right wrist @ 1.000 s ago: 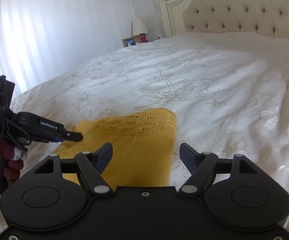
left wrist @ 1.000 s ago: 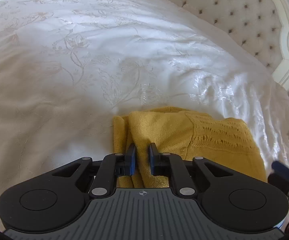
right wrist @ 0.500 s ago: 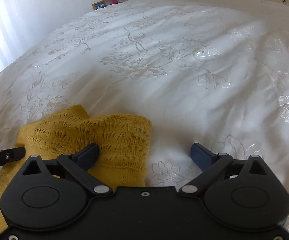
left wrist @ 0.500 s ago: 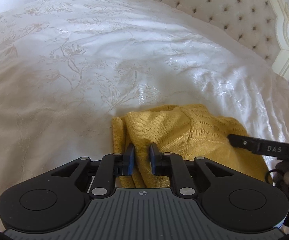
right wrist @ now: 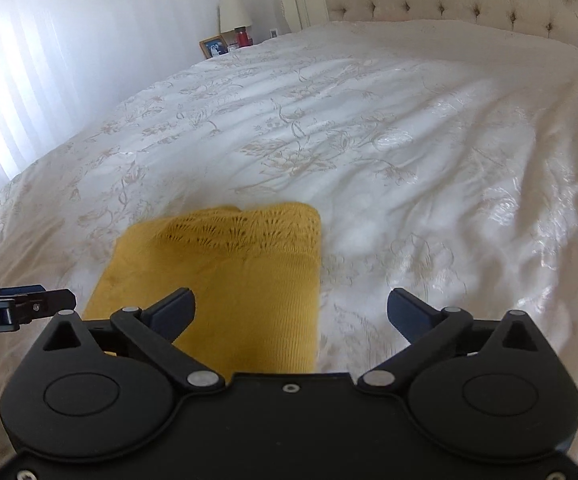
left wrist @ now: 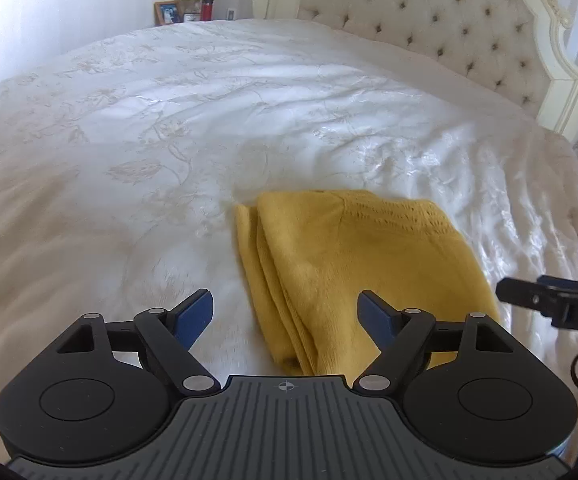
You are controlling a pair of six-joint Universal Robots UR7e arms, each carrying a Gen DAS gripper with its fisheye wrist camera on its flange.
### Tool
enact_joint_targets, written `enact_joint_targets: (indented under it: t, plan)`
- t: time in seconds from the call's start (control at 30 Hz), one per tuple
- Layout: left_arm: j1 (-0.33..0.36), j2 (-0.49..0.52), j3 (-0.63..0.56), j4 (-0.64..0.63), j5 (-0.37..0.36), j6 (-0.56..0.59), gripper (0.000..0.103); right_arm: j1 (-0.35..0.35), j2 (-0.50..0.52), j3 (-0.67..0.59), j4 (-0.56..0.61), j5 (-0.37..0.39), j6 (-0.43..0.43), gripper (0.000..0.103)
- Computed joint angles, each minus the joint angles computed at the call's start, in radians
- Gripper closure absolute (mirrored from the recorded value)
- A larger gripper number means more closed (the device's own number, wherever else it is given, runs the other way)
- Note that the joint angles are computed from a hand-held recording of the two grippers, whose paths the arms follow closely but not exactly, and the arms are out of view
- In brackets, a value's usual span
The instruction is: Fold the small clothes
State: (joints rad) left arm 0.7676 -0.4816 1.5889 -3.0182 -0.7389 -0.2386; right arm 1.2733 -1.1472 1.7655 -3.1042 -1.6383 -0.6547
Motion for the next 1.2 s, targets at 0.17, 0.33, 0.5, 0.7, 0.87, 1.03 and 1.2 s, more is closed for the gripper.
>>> enact_joint_targets:
  t: [0.17, 0.33, 0.5, 0.7, 0.87, 1.03, 1.2]
  plan:
    - [-0.058, -0.017, 0.043, 0.074, 0.068, -0.097, 0.024, -0.001, -0.07, 0.11, -0.034, -0.032, 0.016, 0.001]
    - [-0.097, -0.041, 0.059, 0.245, 0.097, -0.248, 0.024, 0.003, -0.128, 0.189, -0.073, -0.039, 0.038, 0.001]
    - [-0.115, -0.058, 0.082, 0.283, 0.085, -0.309, 0.024, 0.018, -0.162, 0.24, -0.118, -0.069, 0.038, 0.001]
    - [-0.143, -0.072, 0.081, 0.422, 0.156, -0.42, 0.024, 0.022, -0.198, 0.281, -0.117, -0.075, 0.028, 0.001]
    - [-0.168, -0.073, 0.077, 0.508, 0.209, -0.448, 0.024, 0.019, -0.218, 0.311, -0.121, -0.068, 0.035, 0.001]
    - [-0.173, -0.083, 0.097, 0.458, 0.164, -0.426, 0.024, 0.028, -0.228, 0.337, -0.129, -0.089, 0.026, 0.001]
    - [-0.181, -0.085, 0.107, 0.457, 0.145, -0.435, 0.024, 0.029, -0.24, 0.352, -0.126, -0.09, 0.029, 0.001]
